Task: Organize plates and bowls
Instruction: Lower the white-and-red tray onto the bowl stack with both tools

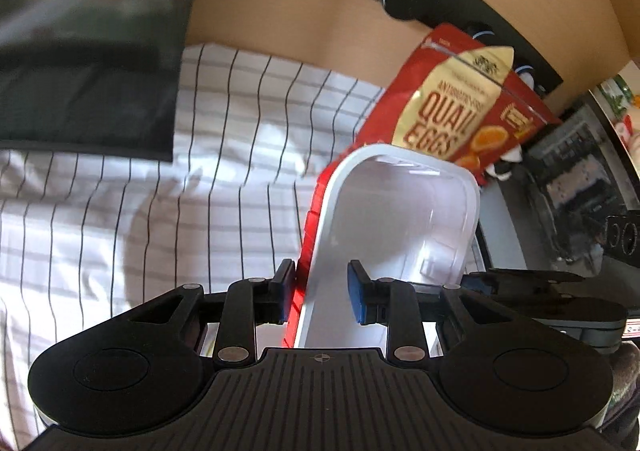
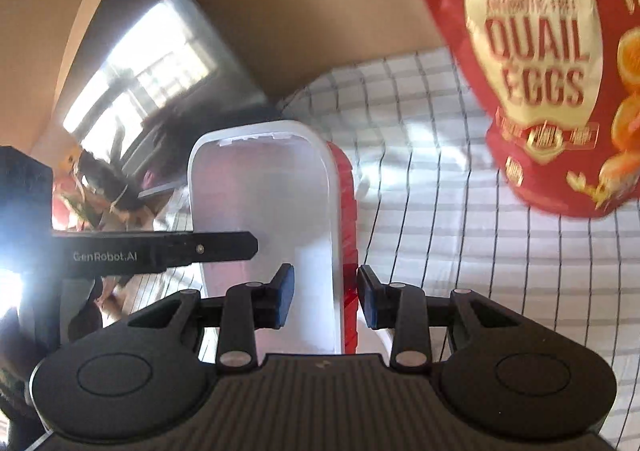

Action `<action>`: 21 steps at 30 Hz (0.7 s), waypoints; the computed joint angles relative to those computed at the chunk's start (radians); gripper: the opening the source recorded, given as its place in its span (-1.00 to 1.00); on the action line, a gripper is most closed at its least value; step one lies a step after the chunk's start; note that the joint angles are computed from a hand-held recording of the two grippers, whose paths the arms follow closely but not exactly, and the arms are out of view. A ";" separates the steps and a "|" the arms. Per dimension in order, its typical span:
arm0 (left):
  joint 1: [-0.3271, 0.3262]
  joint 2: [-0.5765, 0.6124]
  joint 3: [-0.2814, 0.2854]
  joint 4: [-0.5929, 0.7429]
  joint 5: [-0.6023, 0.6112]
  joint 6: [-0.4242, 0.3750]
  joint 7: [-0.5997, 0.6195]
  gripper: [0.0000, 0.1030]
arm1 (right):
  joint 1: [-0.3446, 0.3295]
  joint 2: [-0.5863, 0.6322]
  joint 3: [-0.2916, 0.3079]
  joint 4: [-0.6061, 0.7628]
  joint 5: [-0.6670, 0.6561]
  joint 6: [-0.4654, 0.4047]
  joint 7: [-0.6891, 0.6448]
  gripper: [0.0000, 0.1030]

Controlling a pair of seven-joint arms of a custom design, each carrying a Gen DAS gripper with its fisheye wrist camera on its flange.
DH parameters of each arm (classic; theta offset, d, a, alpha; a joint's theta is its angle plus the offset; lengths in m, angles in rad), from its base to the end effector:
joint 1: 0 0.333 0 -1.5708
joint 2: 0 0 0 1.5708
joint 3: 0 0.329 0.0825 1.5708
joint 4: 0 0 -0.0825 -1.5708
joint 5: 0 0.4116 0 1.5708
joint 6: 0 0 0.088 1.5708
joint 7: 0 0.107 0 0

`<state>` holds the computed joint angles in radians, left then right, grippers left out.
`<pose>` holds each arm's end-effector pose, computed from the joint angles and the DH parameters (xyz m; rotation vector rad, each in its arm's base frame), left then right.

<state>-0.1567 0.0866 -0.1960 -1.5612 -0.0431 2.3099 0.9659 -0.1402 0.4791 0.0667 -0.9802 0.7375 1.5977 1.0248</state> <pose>0.6231 -0.2236 0.6750 -2.2662 1.7121 -0.9582 0.7259 0.0019 0.6506 -2.0455 1.2187 0.2887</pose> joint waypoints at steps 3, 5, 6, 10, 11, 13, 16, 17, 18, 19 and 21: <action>0.008 -0.045 0.000 -0.075 -0.068 -0.010 0.028 -0.41 | 0.013 -0.016 -0.008 -0.041 -0.030 -0.037 0.025 -0.32; 0.009 -0.057 0.002 -0.116 -0.112 -0.014 0.053 -0.41 | 0.018 -0.052 -0.017 -0.098 -0.046 -0.041 0.020 -0.32; 0.010 -0.059 0.003 -0.129 -0.135 -0.022 0.062 -0.41 | 0.028 -0.063 -0.024 -0.125 -0.059 -0.031 0.024 -0.32; 0.010 -0.061 0.005 -0.177 -0.216 -0.035 0.106 -0.41 | 0.063 -0.107 -0.047 -0.217 -0.111 0.016 0.036 -0.31; 0.010 -0.061 0.006 -0.184 -0.221 -0.039 0.106 -0.41 | 0.068 -0.109 -0.049 -0.226 -0.118 0.020 0.040 -0.31; 0.011 -0.059 0.008 -0.197 -0.232 -0.038 0.106 -0.41 | 0.073 -0.121 -0.054 -0.252 -0.125 0.022 0.038 -0.31; 0.016 -0.060 0.012 -0.217 -0.247 -0.020 0.102 -0.42 | 0.084 -0.099 -0.056 -0.237 -0.134 0.016 0.061 -0.31; 0.019 -0.062 0.014 -0.220 -0.257 -0.022 0.096 -0.43 | 0.085 -0.092 -0.056 -0.227 -0.137 0.006 0.077 -0.31; 0.021 -0.067 0.015 -0.220 -0.272 -0.023 0.093 -0.43 | 0.087 -0.092 -0.057 -0.226 -0.141 0.003 0.086 -0.31; 0.022 -0.076 0.016 -0.223 -0.288 -0.015 0.101 -0.42 | 0.088 -0.098 -0.056 -0.230 -0.144 0.009 0.082 -0.31; 0.019 -0.091 0.015 -0.210 -0.290 -0.010 0.124 -0.40 | 0.081 -0.109 -0.054 -0.227 -0.139 0.003 0.054 -0.30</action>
<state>-0.1372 -0.0047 -0.1815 -1.7708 -0.3333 2.2994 1.0900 -0.0590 0.3697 0.0124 -1.2073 0.5983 1.6007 1.0786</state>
